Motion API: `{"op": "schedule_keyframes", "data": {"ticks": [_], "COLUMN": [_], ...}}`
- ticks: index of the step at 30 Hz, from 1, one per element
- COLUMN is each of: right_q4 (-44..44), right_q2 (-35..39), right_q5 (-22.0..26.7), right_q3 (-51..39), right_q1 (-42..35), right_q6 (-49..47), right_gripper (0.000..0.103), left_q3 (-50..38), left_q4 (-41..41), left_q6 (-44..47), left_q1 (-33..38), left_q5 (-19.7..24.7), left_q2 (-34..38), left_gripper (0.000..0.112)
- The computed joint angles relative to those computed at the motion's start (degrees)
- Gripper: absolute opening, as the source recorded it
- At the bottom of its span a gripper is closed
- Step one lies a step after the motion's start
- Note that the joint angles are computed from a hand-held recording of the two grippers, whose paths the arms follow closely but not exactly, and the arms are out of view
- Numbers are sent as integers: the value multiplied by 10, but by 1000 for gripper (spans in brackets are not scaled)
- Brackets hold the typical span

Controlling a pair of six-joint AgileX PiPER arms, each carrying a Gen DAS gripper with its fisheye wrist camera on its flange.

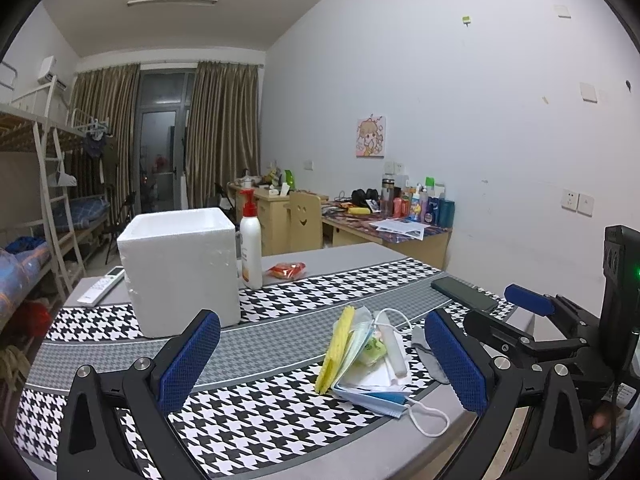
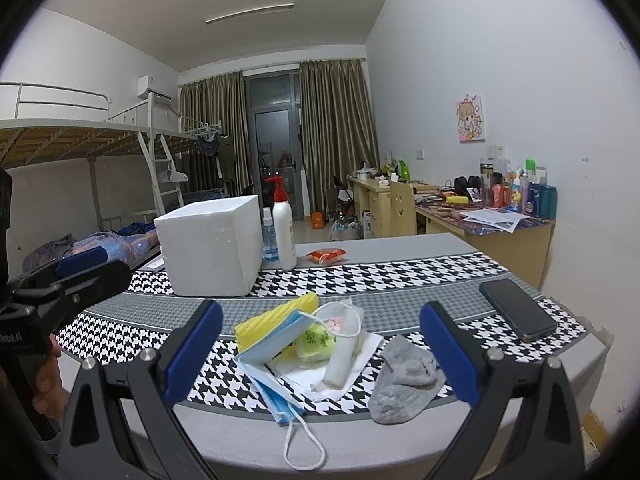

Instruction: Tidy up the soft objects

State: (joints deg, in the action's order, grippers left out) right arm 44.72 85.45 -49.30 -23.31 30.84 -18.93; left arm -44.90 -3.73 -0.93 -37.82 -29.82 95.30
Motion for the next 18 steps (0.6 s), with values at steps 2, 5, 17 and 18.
{"op": "schedule_keyframes", "data": {"ticks": [2,5,17,18], "right_q4": [-3,0,8,7], "right_q2": [0,1,-11,-12], "right_q5": [-2,-6,-16,-16], "right_q3": [2,5,18,18], "right_q1": [0,3,10,9], "right_q6": [5,4,1,2], "right_gripper": [100,100,100,100], "left_q3": [-1,3,-2,-3], "left_q4": [5,1,-27,-26], "left_q6": [-7,-6,16,14], "left_q1": [1,0,-10,-10], "left_q5": [2,-8,-16,-16], "left_q2": [0,1,5,7], "left_gripper": [102,102,102,102]}}
